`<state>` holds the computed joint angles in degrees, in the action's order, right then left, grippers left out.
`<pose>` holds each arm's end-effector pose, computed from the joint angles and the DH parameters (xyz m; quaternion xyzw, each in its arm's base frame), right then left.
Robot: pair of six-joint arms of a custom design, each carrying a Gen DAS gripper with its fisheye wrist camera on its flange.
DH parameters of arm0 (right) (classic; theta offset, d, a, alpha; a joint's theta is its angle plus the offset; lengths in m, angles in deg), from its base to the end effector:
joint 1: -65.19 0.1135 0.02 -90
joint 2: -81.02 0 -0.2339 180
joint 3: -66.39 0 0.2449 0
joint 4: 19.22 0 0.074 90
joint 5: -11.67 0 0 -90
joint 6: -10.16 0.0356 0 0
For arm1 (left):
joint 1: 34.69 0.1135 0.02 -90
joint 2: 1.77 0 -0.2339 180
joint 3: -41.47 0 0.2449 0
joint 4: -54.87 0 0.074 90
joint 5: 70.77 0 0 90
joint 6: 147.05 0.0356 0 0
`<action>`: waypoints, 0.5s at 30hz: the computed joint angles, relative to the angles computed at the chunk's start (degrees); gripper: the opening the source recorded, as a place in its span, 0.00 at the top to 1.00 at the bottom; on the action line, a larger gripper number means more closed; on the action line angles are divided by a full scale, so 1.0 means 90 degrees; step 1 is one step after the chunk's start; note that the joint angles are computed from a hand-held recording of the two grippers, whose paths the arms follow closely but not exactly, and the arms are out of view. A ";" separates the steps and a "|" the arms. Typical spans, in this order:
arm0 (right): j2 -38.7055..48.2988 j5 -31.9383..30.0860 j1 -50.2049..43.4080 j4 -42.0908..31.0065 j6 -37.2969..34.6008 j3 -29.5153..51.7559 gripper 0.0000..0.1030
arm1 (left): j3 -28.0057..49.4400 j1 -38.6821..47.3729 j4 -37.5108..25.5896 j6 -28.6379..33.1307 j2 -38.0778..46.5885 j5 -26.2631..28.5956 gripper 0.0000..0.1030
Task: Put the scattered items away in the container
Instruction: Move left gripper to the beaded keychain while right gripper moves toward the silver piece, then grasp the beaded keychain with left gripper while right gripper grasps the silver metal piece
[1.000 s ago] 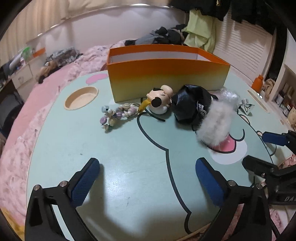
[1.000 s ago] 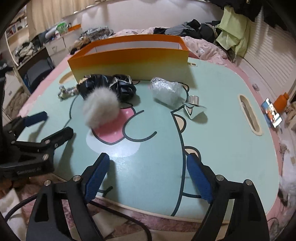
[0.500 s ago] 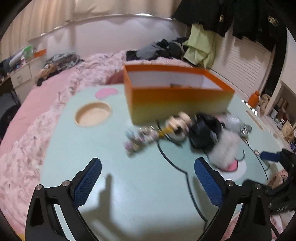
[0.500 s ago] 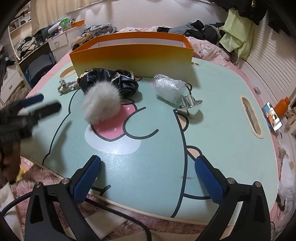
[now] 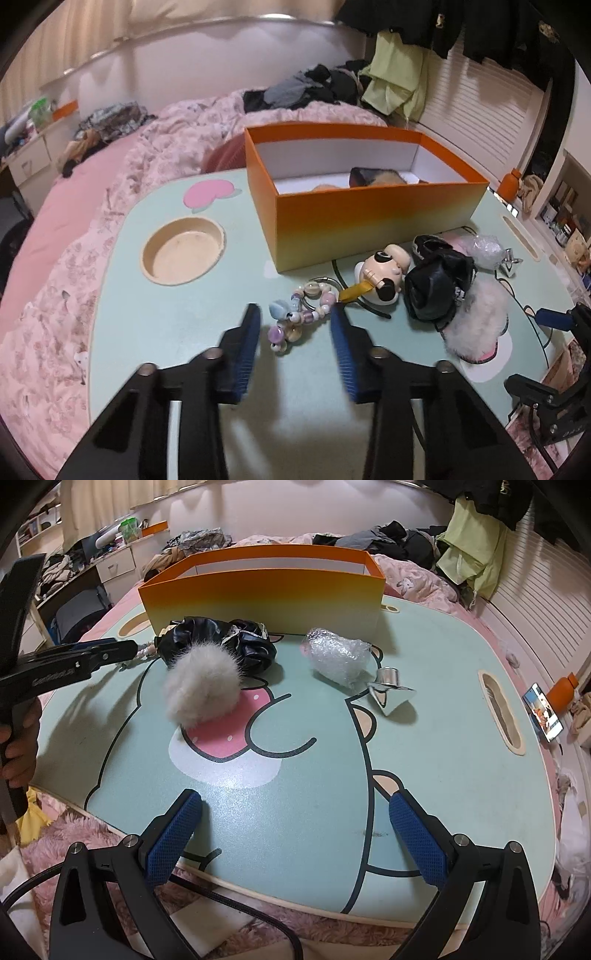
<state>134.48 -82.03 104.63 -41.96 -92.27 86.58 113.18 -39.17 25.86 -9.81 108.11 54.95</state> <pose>0.1119 0.0950 0.0763 -0.4265 0.8554 0.0982 0.2768 0.3293 -0.0467 0.0873 0.4615 0.8131 -0.2113 0.2849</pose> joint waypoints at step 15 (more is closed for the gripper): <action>-0.0212 -0.0655 -0.0703 -0.0293 -0.0206 0.0098 0.02 | 0.0222 0.0663 -0.1013 0.0993 -0.0213 0.0839 0.83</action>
<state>132.58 -87.93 98.30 -44.60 -94.12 87.46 115.18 -33.21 16.74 -0.87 106.19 62.50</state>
